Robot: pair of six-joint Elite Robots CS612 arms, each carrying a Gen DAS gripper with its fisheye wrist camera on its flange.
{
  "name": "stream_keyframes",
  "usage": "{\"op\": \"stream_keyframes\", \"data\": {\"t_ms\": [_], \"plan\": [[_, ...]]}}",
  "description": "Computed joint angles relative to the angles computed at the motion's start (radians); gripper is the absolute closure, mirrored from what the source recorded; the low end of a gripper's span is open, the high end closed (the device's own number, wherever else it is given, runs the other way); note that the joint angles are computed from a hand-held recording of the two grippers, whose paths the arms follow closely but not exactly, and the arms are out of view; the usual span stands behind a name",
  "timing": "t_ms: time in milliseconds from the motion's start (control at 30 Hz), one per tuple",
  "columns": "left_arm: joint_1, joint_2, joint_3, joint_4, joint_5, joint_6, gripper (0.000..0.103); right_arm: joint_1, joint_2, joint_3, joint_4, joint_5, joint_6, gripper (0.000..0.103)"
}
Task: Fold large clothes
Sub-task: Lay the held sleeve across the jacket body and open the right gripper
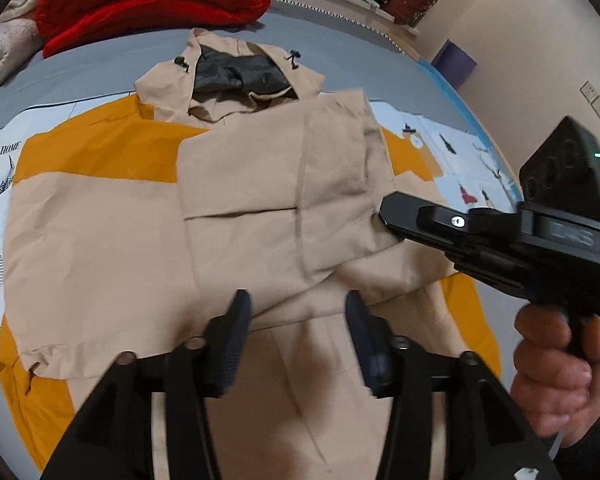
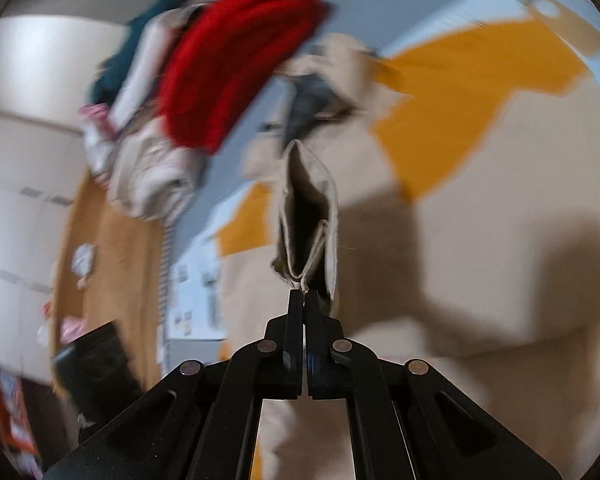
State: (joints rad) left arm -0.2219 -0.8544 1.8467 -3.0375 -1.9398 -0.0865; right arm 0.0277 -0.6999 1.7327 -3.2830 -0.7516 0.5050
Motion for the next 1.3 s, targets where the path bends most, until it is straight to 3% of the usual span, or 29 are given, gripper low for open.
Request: {"op": "stream_keyframes", "data": {"t_ms": [133, 267, 333, 400, 500, 533, 700, 833, 867, 900, 967, 1100, 1300], "plan": [[-0.004, 0.002, 0.004, -0.043, 0.019, -0.026, 0.053, 0.007, -0.001, -0.006, -0.036, 0.108, -0.063, 0.102], [-0.003, 0.005, 0.0, -0.044, 0.035, -0.043, 0.052, 0.015, -0.012, -0.001, -0.033, 0.116, -0.1, 0.1], [-0.006, 0.004, -0.001, -0.032, 0.056, -0.036, 0.052, 0.016, -0.024, 0.011, -0.031, 0.043, -0.083, 0.098], [-0.006, 0.005, -0.002, -0.023, 0.068, -0.039, 0.052, 0.018, -0.044, 0.03, -0.024, -0.098, -0.054, 0.093], [-0.006, 0.006, -0.005, -0.004, 0.082, -0.042, 0.052, 0.024, -0.067, 0.038, 0.112, -0.313, -0.034, 0.056], [-0.006, 0.007, -0.005, -0.003, 0.084, -0.04, 0.052, 0.022, -0.064, 0.034, 0.155, -0.331, -0.019, 0.054], [-0.01, 0.006, -0.005, 0.012, 0.087, -0.016, 0.052, -0.005, -0.01, 0.006, 0.309, -0.197, 0.07, 0.054], [-0.013, 0.007, -0.006, 0.022, 0.082, 0.002, 0.052, -0.004, 0.017, -0.01, 0.309, -0.167, 0.112, 0.054], [-0.014, 0.007, -0.006, 0.024, 0.081, 0.007, 0.052, -0.004, 0.021, -0.011, 0.297, -0.17, 0.125, 0.057], [-0.015, 0.007, -0.006, 0.028, 0.08, 0.014, 0.052, -0.003, 0.025, -0.01, 0.276, -0.168, 0.135, 0.075], [-0.018, 0.007, -0.007, 0.034, 0.079, 0.028, 0.052, -0.002, 0.032, -0.012, 0.242, -0.169, 0.13, 0.092], [-0.023, 0.008, -0.006, 0.032, 0.075, 0.037, 0.052, 0.002, 0.029, -0.011, 0.131, -0.132, 0.092, 0.098], [-0.023, 0.007, 0.003, -0.044, 0.096, 0.001, 0.052, 0.009, 0.036, -0.03, -0.085, 0.091, 0.008, 0.099]]}}
